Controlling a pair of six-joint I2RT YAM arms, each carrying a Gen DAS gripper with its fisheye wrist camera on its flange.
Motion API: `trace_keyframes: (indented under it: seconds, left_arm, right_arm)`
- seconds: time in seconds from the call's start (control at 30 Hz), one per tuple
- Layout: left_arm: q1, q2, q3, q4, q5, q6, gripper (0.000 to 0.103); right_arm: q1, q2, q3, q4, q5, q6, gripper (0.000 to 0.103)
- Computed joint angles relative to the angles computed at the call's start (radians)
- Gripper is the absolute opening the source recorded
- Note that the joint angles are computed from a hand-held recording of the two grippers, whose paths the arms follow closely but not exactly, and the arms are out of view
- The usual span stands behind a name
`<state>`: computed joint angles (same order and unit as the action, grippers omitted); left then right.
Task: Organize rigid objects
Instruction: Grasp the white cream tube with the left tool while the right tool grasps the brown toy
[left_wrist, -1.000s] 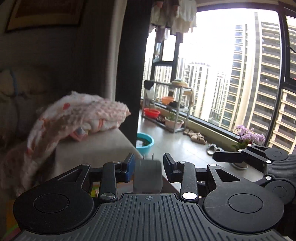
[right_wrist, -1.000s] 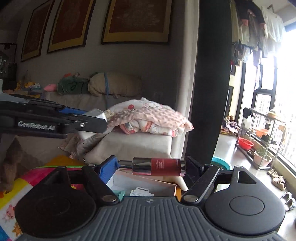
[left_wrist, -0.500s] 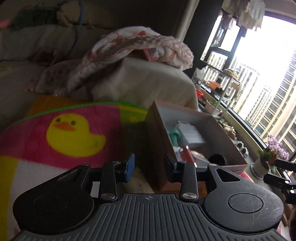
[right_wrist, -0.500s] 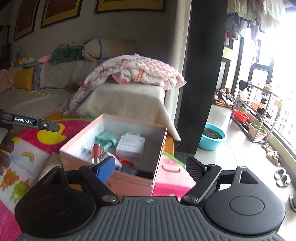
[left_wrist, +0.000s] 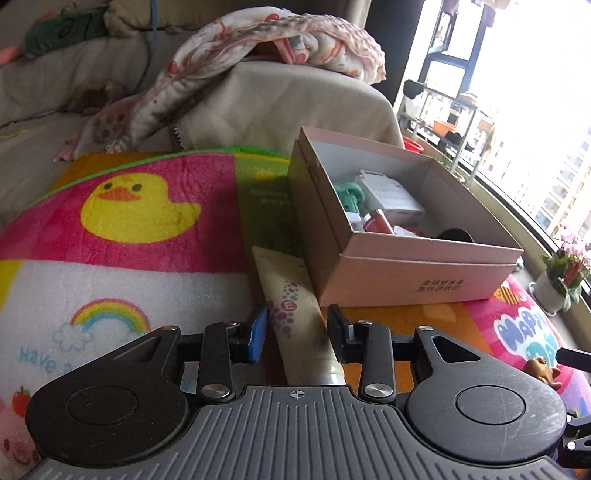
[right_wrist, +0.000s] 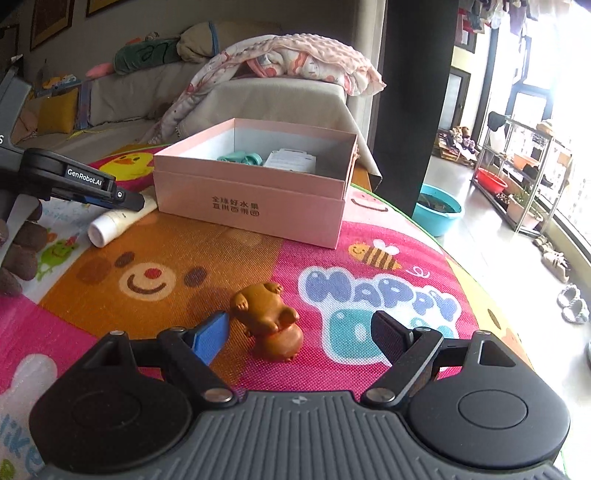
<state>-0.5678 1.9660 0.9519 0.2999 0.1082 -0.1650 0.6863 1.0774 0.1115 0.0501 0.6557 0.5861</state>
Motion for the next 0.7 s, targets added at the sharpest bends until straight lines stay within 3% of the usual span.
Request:
trace_keyframes:
  seconds: [0.2, 0.37, 0.63, 0.7]
  left_arm:
    - [-0.001, -0.004, -0.030, 0.026, 0.007, 0.013, 0.036]
    - [0.008, -0.068, -0.128, 0.065, 0.063, 0.016, 0.032]
    - [0.004, -0.228, -0.353, 0.099, 0.232, 0.072, 0.030]
    - [-0.008, -0.250, -0.377, 0.101, 0.230, 0.068, 0.030]
  right_arm:
    - [-0.064, -0.005, -0.014, 0.059, -0.075, -0.022, 0.084]
    - [-0.050, 0.027, -0.005, 0.085, -0.091, -0.016, 0.077]
    - [0.054, 0.074, 0.024, 0.102, -0.115, -0.027, 0.046]
    - [0.080, 0.080, 0.033, 0.100, -0.122, -0.033, 0.045]
